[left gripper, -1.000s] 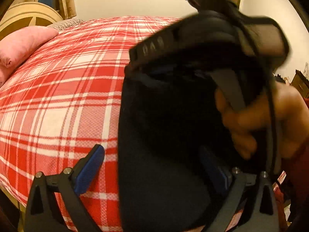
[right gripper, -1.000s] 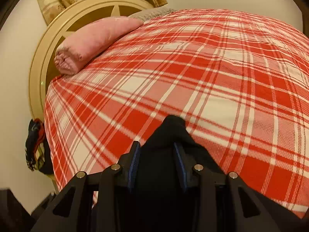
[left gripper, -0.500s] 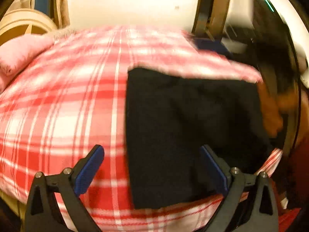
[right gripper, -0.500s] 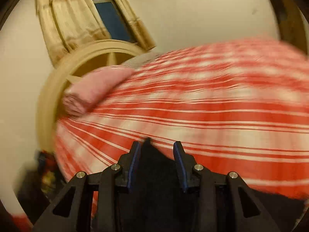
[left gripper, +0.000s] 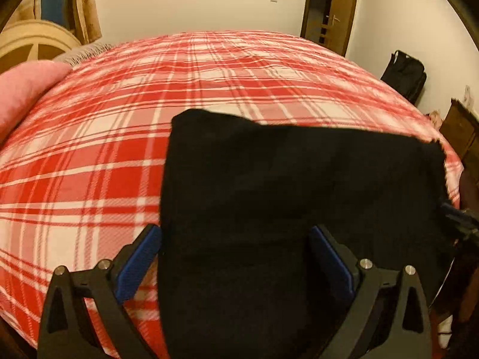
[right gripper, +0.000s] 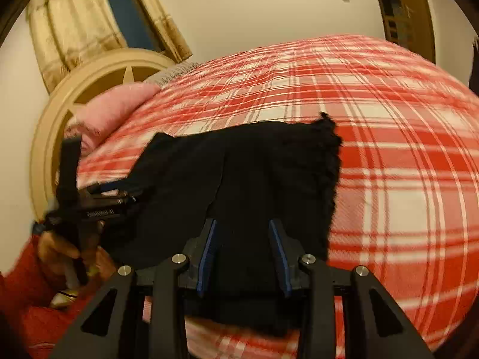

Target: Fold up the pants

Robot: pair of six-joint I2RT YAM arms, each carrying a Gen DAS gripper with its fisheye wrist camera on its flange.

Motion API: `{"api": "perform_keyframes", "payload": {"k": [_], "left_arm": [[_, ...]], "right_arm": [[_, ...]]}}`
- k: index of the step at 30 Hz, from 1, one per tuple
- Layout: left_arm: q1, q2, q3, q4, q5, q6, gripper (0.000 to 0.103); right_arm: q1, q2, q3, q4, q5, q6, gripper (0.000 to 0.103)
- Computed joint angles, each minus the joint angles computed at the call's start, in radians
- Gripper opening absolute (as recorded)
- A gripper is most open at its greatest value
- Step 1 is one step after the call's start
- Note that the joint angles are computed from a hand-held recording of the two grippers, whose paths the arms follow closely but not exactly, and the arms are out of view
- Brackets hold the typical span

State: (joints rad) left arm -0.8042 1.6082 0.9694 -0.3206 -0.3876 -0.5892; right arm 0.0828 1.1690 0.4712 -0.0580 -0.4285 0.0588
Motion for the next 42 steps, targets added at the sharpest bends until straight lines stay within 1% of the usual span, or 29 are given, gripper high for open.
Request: {"api": "perform_keyframes", "payload": {"k": [2, 3, 4, 6, 7, 9, 10, 11, 12, 13, 14, 15, 17, 20, 22, 26, 27, 29, 31, 33, 34, 35, 36, 37, 38, 40, 42], "left_arm": [[0.016, -0.044, -0.031, -0.012, 0.039, -0.015, 0.101], [0.023, -0.068, -0.048, -0.009, 0.046, -0.024, 0.101], [0.028, -0.110, -0.071, -0.007, 0.050, -0.038, 0.101], [0.062, -0.128, -0.070, 0.013, 0.071, -0.038, 0.101], [0.080, -0.142, -0.069, 0.014, 0.082, -0.044, 0.101], [0.111, -0.116, -0.046, 0.026, 0.102, -0.050, 0.101], [0.122, -0.104, -0.041, 0.036, 0.119, -0.053, 0.101], [0.133, -0.081, -0.033, 0.048, 0.146, -0.053, 0.101], [0.134, -0.059, -0.020, 0.039, 0.149, -0.056, 0.101], [0.133, -0.034, -0.003, 0.023, 0.145, -0.061, 0.101], [0.124, -0.013, 0.005, 0.013, 0.140, -0.072, 0.101], [0.117, -0.005, 0.004, 0.010, 0.139, -0.078, 0.101], [0.086, 0.005, 0.010, 0.000, 0.085, -0.067, 0.101], [0.061, 0.036, 0.050, -0.050, 0.050, -0.053, 0.103], [0.057, 0.043, 0.055, -0.054, 0.042, -0.062, 0.103], [0.047, 0.056, 0.064, -0.063, 0.016, -0.082, 0.103], [0.048, 0.062, 0.067, -0.060, 0.012, -0.083, 0.103], [0.044, 0.062, 0.067, -0.063, 0.007, -0.092, 0.103], [0.044, 0.064, 0.067, -0.062, 0.006, -0.101, 0.103], [0.041, 0.066, 0.067, -0.062, 0.001, -0.110, 0.103], [0.041, 0.067, 0.067, -0.060, 0.000, -0.112, 0.103], [0.041, 0.069, 0.068, -0.060, 0.000, -0.114, 0.103], [0.042, 0.071, 0.071, -0.063, 0.001, -0.114, 0.103], [0.044, 0.073, 0.075, -0.066, 0.005, -0.115, 0.103], [0.047, 0.073, 0.077, -0.069, 0.012, -0.119, 0.103], [0.050, 0.077, 0.084, -0.078, 0.019, -0.117, 0.103], [0.054, 0.079, 0.094, -0.094, 0.034, -0.127, 0.103]], "right_arm": [[-0.057, -0.049, 0.001, -0.015, -0.028, 0.016, 0.039], [-0.068, -0.064, -0.001, -0.013, -0.021, 0.031, 0.043], [-0.099, -0.066, 0.002, 0.004, -0.026, 0.059, 0.051], [-0.145, -0.044, 0.004, 0.041, -0.057, 0.100, 0.058], [-0.156, -0.006, 0.013, 0.065, -0.064, 0.129, 0.058], [-0.156, 0.048, 0.023, 0.102, -0.086, 0.162, 0.058], [-0.139, 0.085, 0.017, 0.149, -0.062, 0.178, 0.058], [-0.114, 0.112, 0.015, 0.174, -0.012, 0.180, 0.058], [-0.098, 0.138, 0.014, 0.185, 0.025, 0.177, 0.058], [-0.088, 0.163, 0.018, 0.193, 0.040, 0.179, 0.058], [-0.077, 0.205, 0.018, 0.216, 0.033, 0.190, 0.058], [-0.080, 0.213, 0.003, 0.234, 0.022, 0.194, 0.059], [-0.064, 0.215, -0.028, 0.302, 0.041, 0.214, 0.063], [-0.025, 0.213, -0.029, 0.303, 0.096, 0.208, 0.068], [0.007, 0.212, -0.036, 0.313, 0.147, 0.205, 0.071], [0.090, 0.201, -0.048, 0.318, 0.284, 0.208, 0.076], [0.096, 0.205, -0.041, 0.310, 0.294, 0.208, 0.076], [0.081, 0.177, -0.037, 0.272, 0.282, 0.228, 0.076], [0.061, 0.138, -0.064, 0.294, 0.287, 0.253, 0.076], [0.046, 0.102, -0.079, 0.304, 0.330, 0.263, 0.076], [0.034, 0.115, -0.069, 0.297, 0.319, 0.257, 0.076], [0.019, 0.143, -0.052, 0.287, 0.282, 0.251, 0.076], [-0.001, 0.185, -0.038, 0.287, 0.219, 0.252, 0.076], [-0.007, 0.186, -0.057, 0.327, 0.202, 0.270, 0.076], [-0.002, 0.185, -0.063, 0.339, 0.203, 0.270, 0.076], [0.022, 0.190, -0.056, 0.325, 0.203, 0.246, 0.076], [0.073, 0.188, -0.039, 0.280, 0.243, 0.209, 0.076]]}}
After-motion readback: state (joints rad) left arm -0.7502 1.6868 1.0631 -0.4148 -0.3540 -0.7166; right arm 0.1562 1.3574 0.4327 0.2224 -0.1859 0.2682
